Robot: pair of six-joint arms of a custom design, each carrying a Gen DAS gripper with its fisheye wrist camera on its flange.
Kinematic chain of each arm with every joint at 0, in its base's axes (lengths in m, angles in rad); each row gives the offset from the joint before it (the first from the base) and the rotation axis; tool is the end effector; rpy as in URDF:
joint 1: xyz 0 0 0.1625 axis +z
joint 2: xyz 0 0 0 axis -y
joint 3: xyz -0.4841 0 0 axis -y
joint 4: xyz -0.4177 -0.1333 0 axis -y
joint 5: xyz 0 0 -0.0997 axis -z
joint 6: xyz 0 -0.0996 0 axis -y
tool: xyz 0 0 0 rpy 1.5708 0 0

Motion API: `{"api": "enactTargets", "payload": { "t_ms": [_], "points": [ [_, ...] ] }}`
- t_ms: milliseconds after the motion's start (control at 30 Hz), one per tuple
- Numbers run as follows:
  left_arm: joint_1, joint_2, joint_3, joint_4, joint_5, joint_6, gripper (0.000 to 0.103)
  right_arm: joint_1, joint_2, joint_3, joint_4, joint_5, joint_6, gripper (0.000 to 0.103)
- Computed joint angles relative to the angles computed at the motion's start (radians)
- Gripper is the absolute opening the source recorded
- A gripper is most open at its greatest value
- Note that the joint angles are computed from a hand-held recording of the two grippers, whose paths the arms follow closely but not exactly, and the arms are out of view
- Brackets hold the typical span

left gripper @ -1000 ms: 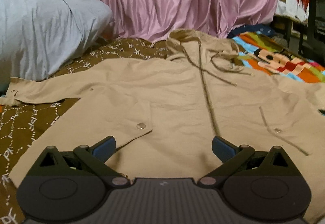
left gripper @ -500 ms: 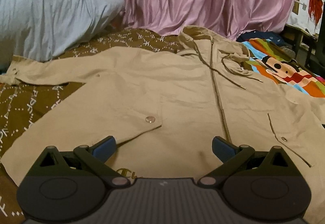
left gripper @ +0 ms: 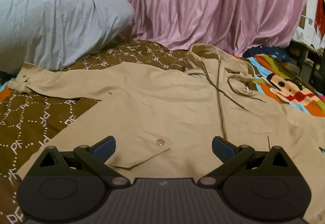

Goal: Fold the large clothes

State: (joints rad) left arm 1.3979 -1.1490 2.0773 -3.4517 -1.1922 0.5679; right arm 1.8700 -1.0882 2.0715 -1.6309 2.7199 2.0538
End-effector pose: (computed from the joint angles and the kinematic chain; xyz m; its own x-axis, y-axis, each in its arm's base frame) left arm 0.0675 -0.6023 0.2974 -0.7617 0.1917 -0.6189 0.6043 0.5549 -0.5718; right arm 0.2023 -0.5120 0.1887 -0.4387 0.7774 0.4507 -0.4537 0.2412 -0.8579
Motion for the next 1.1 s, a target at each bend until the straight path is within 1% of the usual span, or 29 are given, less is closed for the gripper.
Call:
{"api": "enactTargets", "payload": {
  "t_ms": [67,167,233,300,367,433,500,567,667,700,733,767,800,833,867,900,967,1000,1033,1067,1100],
  "points": [
    [0.0,-0.013,-0.003,0.021,0.004,-0.004,0.103,0.046,0.037,-0.093,0.148,-0.054,0.012,0.008],
    [0.0,-0.025,-0.009,0.043,0.012,0.004,0.102,0.105,0.129,-0.271,0.413,-0.125,0.072,0.008],
    [0.0,-0.032,-0.01,0.045,0.018,-0.005,0.102,0.13,0.208,-0.404,0.594,-0.179,0.123,0.008],
    [0.0,-0.042,-0.02,0.076,0.038,-0.048,0.103,0.145,0.3,-0.546,0.77,-0.238,0.176,0.008],
    [-0.004,-0.047,-0.033,0.111,0.08,-0.095,0.102,0.152,0.401,-0.688,0.925,-0.293,0.213,0.008],
    [0.001,-0.043,-0.049,0.117,0.11,-0.122,0.102,0.153,0.502,-0.829,1.08,-0.339,0.266,0.008],
    [0.002,-0.028,-0.064,0.087,0.151,-0.12,0.102,0.15,0.607,-0.968,1.216,-0.38,0.295,0.008],
    [0.001,-0.002,-0.089,0.052,0.211,-0.103,0.102,0.141,0.705,-1.094,1.333,-0.415,0.313,0.008],
    [0.008,0.026,-0.122,0.021,0.262,-0.1,0.102,0.127,0.841,-1.273,1.507,-0.436,0.382,0.009],
    [0.011,0.032,-0.132,0.025,0.269,-0.108,0.102,0.119,0.873,-1.312,1.56,-0.447,0.409,0.011],
    [0.015,0.036,-0.141,0.034,0.272,-0.119,0.102,0.116,0.901,-1.344,1.607,-0.461,0.436,0.015],
    [0.021,0.039,-0.149,0.04,0.266,-0.129,0.102,0.11,0.923,-1.368,1.656,-0.485,0.472,0.022],
    [0.028,0.043,-0.155,0.044,0.248,-0.138,0.102,0.104,0.927,-1.36,1.679,-0.506,0.499,0.026],
    [0.033,0.044,-0.155,0.045,0.225,-0.147,0.102,0.099,0.926,-1.348,1.693,-0.523,0.518,0.034],
    [0.04,0.048,-0.155,0.041,0.196,-0.153,0.102,0.097,0.911,-1.302,1.682,-0.54,0.535,0.041],
    [0.048,0.051,-0.154,0.034,0.162,-0.157,0.102,0.095,0.886,-1.248,1.666,-0.553,0.55,0.045],
    [0.064,0.062,-0.152,0.016,0.071,-0.157,0.102,0.086,0.817,-1.123,1.604,-0.558,0.547,0.062],
    [0.069,0.069,-0.156,0.026,0.03,-0.15,0.102,0.08,0.778,-1.055,1.554,-0.545,0.519,0.065],
    [0.071,0.075,-0.161,0.042,0.004,-0.142,0.102,0.074,0.744,-0.991,1.485,-0.517,0.465,0.069],
    [0.07,0.084,-0.174,0.074,-0.019,-0.133,0.102,0.067,0.705,-0.92,1.397,-0.477,0.39,0.07],
    [0.069,0.095,-0.19,0.104,-0.036,-0.126,0.102,0.058,0.677,-0.874,1.317,-0.424,0.316,0.07]
  ]
}}
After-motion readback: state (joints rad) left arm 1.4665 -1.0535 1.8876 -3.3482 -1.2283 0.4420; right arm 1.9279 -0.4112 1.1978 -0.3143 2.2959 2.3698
